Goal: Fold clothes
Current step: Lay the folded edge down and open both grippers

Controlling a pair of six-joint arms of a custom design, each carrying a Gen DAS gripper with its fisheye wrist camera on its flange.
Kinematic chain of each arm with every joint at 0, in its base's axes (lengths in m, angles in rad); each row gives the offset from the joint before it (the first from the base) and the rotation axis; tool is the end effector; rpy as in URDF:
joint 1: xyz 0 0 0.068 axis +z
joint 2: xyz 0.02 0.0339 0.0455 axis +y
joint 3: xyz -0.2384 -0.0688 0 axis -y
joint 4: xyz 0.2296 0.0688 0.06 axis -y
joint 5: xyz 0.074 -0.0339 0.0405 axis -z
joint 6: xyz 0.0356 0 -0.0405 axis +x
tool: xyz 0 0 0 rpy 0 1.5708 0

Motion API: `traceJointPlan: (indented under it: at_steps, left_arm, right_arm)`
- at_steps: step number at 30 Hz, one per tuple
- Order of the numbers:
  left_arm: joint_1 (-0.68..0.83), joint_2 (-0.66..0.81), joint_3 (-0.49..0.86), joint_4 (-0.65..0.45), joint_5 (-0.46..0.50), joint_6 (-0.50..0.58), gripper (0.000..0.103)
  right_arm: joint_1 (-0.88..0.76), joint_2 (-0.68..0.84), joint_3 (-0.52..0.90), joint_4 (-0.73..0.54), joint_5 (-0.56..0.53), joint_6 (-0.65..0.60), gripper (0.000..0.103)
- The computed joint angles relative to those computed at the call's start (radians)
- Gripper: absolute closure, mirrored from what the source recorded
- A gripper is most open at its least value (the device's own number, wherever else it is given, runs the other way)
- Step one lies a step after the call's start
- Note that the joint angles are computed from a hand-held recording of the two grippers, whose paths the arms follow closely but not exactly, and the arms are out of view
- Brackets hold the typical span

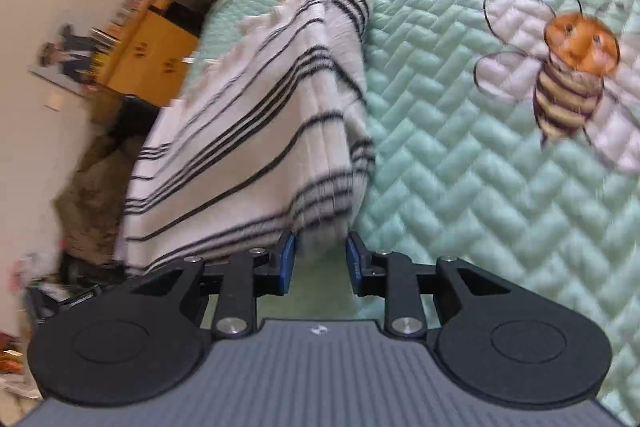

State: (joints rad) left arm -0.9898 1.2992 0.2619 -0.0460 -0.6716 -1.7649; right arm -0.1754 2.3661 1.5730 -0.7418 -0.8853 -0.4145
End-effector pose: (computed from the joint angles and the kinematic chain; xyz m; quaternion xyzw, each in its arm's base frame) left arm 0.1130 -0.1318 0.0860 -0.4199 0.8182 -0.1621 0.3576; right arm 0.3963 -0.0422 0.0624 -0.1154 0.8961 0.4051 0.1400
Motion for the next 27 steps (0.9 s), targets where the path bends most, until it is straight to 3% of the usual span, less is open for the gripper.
traceJointPlan:
  at_steps: [1,3,5,7,11,13,16,18,20,22,23,24,25,27]
  left_arm:
    - [-0.021,0.003,0.021,-0.045,-0.019,-0.02,0.065]
    - [-0.035,0.019,0.069,-0.123,-0.025,-0.029,0.058]
    - [-0.053,0.026,0.112,-0.202,-0.04,-0.054,0.051]
    - [-0.079,0.014,0.143,-0.287,-0.066,-0.106,0.042]
    - [-0.155,-0.007,0.223,-0.512,-0.181,-0.22,0.042]
    - [-0.163,-0.028,0.26,-0.559,-0.232,-0.187,0.041]
    - [-0.085,-0.003,0.295,-0.421,-0.208,0.064,0.035]
    - [0.002,0.069,0.291,-0.251,-0.131,0.245,0.03]
    - [0.097,0.196,0.307,-0.155,-0.021,0.333,0.029]
    - [0.14,0.281,0.293,-0.111,0.05,0.295,0.033]
    - [0.138,0.277,0.269,-0.1,0.057,0.26,0.036]
    - [0.114,0.238,0.226,-0.075,0.039,0.228,0.036]
    - [0.074,0.184,0.189,-0.076,-0.003,0.189,0.035]
    - [-0.016,0.096,0.169,-0.184,-0.102,0.079,0.026]
  right_arm:
    - [-0.015,-0.006,-0.008,-0.011,-0.024,-0.03,0.071]
    - [-0.031,-0.042,-0.043,0.031,-0.052,-0.035,0.059]
    - [-0.026,-0.097,-0.109,0.149,-0.038,0.01,0.038]
    - [-0.024,-0.122,-0.143,0.202,-0.028,0.023,0.038]
    - [-0.029,-0.19,-0.227,0.288,-0.068,0.014,0.038]
    - [-0.02,-0.242,-0.271,0.322,-0.11,-0.02,0.038]
    - [0.034,-0.277,-0.264,0.296,-0.148,-0.078,0.032]
    - [0.093,-0.266,-0.253,0.3,-0.122,-0.074,0.03]
    - [0.141,-0.199,-0.203,0.304,-0.052,-0.051,0.03]
    - [0.162,-0.105,-0.123,0.291,0.075,-0.026,0.032]
    - [0.154,-0.077,-0.1,0.297,0.117,-0.014,0.046]
    - [0.136,-0.059,-0.085,0.301,0.127,-0.016,0.052]
    - [0.117,-0.063,-0.089,0.309,0.125,-0.026,0.052]
    - [0.096,-0.154,-0.186,0.397,0.13,-0.044,0.044]
